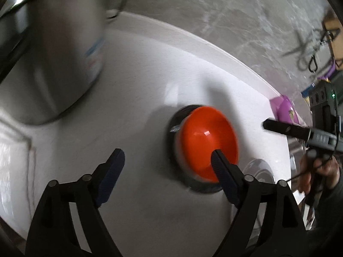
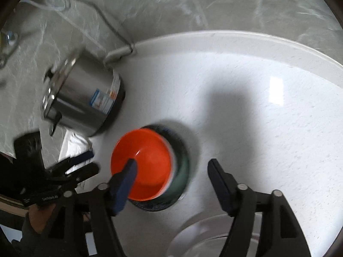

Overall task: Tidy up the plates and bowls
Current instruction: 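Close both grippers on the rim of the nested bowl stack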

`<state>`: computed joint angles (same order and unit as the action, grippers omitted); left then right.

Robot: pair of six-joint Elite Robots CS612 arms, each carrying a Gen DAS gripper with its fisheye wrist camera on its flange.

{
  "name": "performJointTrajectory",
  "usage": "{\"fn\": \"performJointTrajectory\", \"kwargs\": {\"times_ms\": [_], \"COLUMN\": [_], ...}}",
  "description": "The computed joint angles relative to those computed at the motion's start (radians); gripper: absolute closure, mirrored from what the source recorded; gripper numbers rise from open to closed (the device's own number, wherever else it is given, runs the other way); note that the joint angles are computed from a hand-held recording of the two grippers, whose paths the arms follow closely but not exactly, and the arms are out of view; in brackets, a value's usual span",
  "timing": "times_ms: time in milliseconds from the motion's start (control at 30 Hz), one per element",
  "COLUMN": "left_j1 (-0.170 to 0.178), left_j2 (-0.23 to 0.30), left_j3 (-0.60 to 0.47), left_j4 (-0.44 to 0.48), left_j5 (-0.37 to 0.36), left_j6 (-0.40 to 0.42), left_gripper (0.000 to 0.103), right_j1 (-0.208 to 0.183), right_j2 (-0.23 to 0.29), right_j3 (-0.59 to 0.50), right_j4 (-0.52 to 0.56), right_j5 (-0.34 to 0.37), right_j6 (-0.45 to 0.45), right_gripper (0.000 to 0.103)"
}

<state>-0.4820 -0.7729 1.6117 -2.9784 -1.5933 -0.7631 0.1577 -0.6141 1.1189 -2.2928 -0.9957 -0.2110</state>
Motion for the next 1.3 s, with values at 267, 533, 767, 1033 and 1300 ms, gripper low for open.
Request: {"fn": "performJointTrajectory", "kwargs": {"times_ms": [267,533,767,1033,1300], "left_j1": [-0.011,0.006,0.02,0.032,0.045], "left_j2": [0.001,0.044,0.074,0.073,0.093], "left_j3": [0.056,-0.004,-0.032,-0.023,-0.066], "left_j4": [-0.025,0.094,0.087,0.073,0.111], "left_j5": [0.042,-0.041,-0.06,-0.051,-0.069], "left_j6": [-0.002,-0.073,-0.067,-0.059,-0.004], "left_gripper": [0.0,0.001,0.002,0.002,0.002], "right_j1": [-0.018,0.004,0.009,-0.009,0.009], "right_j2": [0.031,0.06,0.087,0.088,0.114], "right_j3": [-0.03,-0.06,-0.104,-0.101,-0.153], "right_j4": [0.051,0.111,0.169,0.17,0.277], "right_j5": [-0.003,-0.045,-0.031,0.02,-0.013], "right_j6": [0.042,-0.026,-0.039,-0.015,-0.108], "right_gripper": [0.025,0.027,0.031,0.039,0.05]}}
